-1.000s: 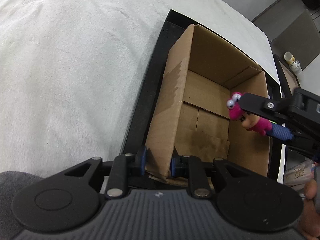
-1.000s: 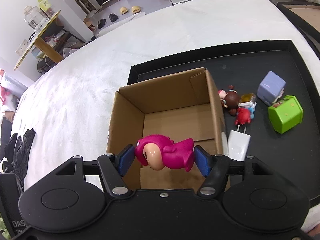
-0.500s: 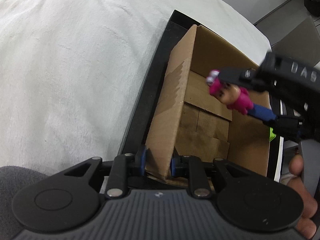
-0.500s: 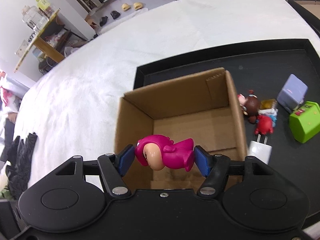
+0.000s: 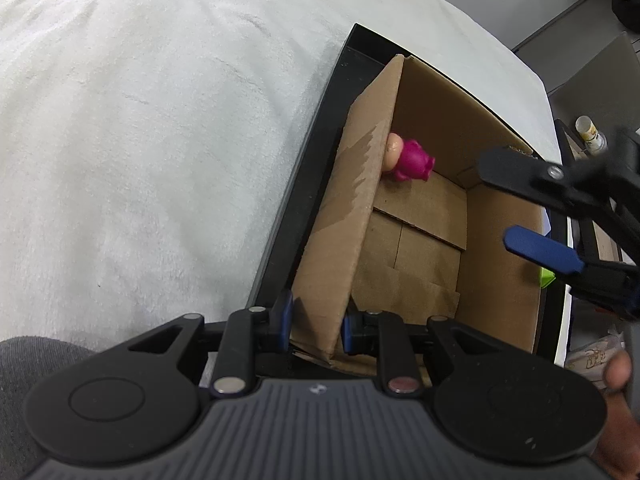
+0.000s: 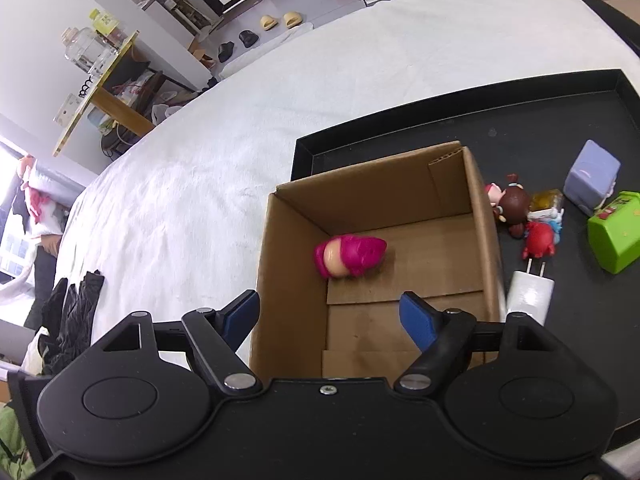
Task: Organize rigid objects
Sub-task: 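Carry the pink dinosaur over the box and release it inside, then move the right gripper back over the white plug charger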
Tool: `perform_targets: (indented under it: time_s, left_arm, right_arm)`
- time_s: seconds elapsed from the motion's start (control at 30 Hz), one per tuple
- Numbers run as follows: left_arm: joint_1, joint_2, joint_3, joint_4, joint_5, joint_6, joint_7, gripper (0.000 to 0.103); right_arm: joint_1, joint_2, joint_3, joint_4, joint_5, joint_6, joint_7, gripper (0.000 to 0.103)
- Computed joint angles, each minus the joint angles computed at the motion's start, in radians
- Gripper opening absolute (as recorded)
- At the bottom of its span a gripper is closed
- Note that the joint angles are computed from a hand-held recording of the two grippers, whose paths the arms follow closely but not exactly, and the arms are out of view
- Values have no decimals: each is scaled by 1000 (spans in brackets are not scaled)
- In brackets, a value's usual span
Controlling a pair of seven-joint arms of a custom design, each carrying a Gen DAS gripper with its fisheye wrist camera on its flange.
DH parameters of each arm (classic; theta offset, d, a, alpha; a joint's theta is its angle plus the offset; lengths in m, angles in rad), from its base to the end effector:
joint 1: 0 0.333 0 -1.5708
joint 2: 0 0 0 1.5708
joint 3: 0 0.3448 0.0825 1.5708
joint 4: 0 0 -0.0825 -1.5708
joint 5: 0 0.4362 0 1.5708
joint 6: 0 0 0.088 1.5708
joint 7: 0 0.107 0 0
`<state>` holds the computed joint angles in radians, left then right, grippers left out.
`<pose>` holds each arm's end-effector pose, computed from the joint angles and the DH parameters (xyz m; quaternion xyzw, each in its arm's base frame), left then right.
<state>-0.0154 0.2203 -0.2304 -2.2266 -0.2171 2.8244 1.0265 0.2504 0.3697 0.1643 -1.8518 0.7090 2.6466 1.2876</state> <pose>0.6034 -0.1382 0.3043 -0.8441 0.4967 -0.2021 0.0003 0.6685 0.2649 0.3620 -0.7068 0.6321 0.0621 0.3117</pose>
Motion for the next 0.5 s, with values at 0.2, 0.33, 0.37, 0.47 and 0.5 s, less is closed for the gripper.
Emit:
perform_targets:
  time_s: [0.2,0.33,0.37,0.47,0.5]
  left_arm:
    - [-11,-8,19,-3,42,-2,-40,22]
    - [-10,-5,20,-1,56,-5,-53,22]
    - [-8,-2,18,1,54,-7,-51,22]
    - [-8,0,19,6,61,-17,-58,22]
    - [-9,-1,20,8,64,-22,-61,22]
  right_arm:
    - [-7,-37,-9,-23,1,-23,0,76]
    - [-8,-63,-19,-43,-6,-25,-8,76]
    - [-10,-69,-19,-48,-3,-23,-17,76]
    - [-16,-86,-22,-63,9,-14,-40,76]
    - [-20,-91,-23,-67,18,-13,-48,76]
